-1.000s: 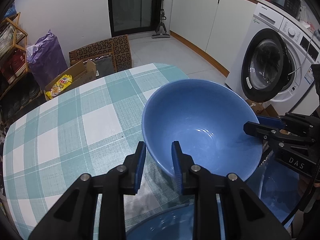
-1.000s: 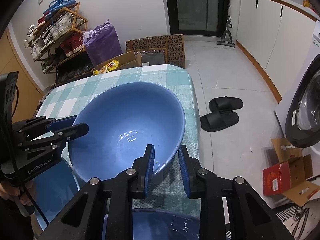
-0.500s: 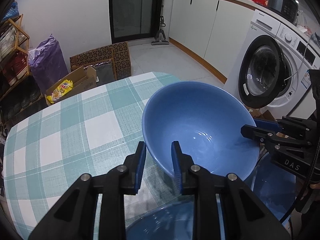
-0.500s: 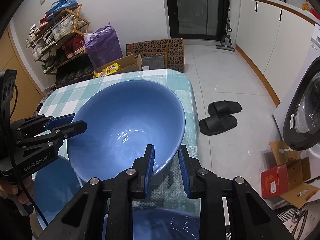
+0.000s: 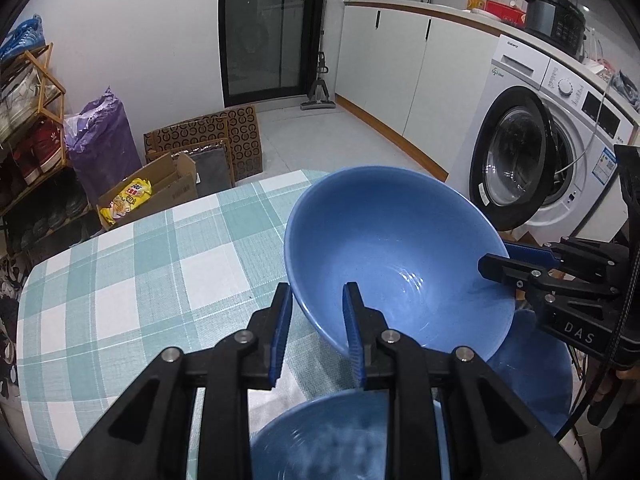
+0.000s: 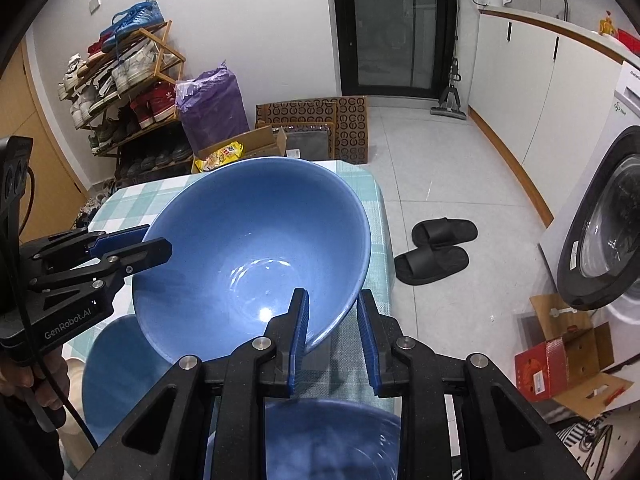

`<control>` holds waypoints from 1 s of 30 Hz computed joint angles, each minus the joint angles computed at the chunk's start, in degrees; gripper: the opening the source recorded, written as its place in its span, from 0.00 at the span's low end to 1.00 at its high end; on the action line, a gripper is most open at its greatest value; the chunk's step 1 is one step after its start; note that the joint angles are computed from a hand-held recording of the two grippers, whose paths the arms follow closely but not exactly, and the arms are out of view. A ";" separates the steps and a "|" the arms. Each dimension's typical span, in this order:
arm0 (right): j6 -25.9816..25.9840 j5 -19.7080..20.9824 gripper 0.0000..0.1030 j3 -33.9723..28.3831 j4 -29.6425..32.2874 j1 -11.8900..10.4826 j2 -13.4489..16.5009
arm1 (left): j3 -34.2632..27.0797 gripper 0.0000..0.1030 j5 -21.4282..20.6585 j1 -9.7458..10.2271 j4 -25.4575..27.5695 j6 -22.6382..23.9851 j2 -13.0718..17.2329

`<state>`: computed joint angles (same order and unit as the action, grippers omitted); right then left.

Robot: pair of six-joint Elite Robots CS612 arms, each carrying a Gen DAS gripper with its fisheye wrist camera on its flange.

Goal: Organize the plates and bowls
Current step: 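Lift the blue bowl with both grippers and carry it toward another blue bowl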

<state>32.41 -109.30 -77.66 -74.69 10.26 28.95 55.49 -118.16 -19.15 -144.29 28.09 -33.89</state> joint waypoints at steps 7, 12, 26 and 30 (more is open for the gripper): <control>-0.35 -1.56 0.24 -1.42 0.39 0.87 -0.46 | 2.04 0.23 -1.24 0.53 -2.01 -0.23 -1.59; -0.81 -2.77 0.24 -1.56 0.36 1.61 -1.29 | 3.59 0.23 -2.09 0.97 -4.06 -0.47 -2.88; -1.71 -5.92 0.24 -3.32 1.09 4.23 -2.68 | 7.80 0.23 -4.47 2.56 -8.04 -0.96 -6.03; -1.77 -6.62 0.24 -3.64 1.32 5.05 -3.01 | 9.18 0.23 -4.90 2.99 -9.08 -0.76 -6.94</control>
<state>30.65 -115.92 -81.30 -73.37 15.31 25.94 64.67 -123.06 -16.16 -153.36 27.33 -40.82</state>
